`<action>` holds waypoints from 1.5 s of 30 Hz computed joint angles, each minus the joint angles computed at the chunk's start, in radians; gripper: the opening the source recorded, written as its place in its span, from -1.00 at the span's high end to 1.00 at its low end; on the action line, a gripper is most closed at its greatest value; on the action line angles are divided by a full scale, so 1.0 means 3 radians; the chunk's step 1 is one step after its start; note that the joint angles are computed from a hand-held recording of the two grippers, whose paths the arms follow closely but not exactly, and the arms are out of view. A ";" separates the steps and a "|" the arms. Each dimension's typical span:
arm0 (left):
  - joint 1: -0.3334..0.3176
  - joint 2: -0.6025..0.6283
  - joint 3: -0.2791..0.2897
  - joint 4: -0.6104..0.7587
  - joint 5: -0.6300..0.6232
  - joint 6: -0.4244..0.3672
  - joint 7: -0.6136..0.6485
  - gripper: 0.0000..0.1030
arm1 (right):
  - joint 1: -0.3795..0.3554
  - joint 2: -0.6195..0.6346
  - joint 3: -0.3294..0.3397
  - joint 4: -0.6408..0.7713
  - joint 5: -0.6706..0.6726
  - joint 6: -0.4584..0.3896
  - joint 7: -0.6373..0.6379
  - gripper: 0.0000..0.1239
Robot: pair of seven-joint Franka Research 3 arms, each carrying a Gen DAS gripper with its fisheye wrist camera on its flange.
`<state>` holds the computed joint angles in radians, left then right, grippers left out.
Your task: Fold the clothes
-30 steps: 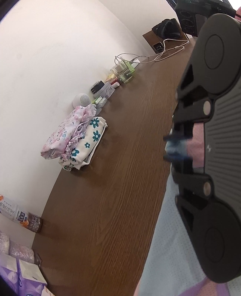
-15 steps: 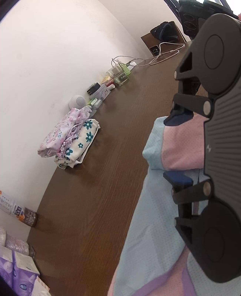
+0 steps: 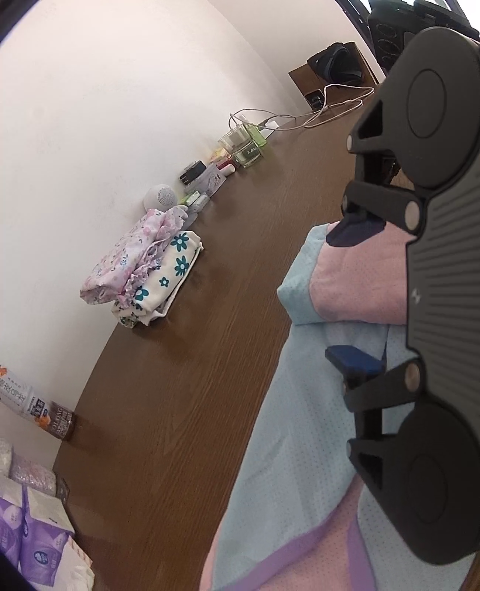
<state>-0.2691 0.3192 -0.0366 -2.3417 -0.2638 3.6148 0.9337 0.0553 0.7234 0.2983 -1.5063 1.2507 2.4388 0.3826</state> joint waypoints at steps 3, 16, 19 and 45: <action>-0.0234 -0.0053 0.0105 -0.0073 -0.0238 0.0051 0.0319 -0.04 | -0.0084 -0.0105 0.0031 -0.0165 0.0139 -0.0008 -0.0190 0.56; -0.0849 0.0136 0.0289 0.0234 -0.1418 0.0049 0.1691 0.86 | -0.0030 -0.0221 -0.0071 -0.0354 0.0260 -0.0073 -0.0440 0.71; -0.0889 0.0115 0.0287 0.0233 -0.1631 0.0064 0.1778 0.57 | -0.0036 -0.0220 -0.0076 -0.0353 0.0282 -0.0111 -0.0465 0.75; -0.0456 -0.0013 -0.0191 -0.0002 -0.1421 0.0152 0.1469 0.67 | -0.0066 -0.0434 -0.0190 -0.0657 0.0457 -0.0340 -0.0625 0.62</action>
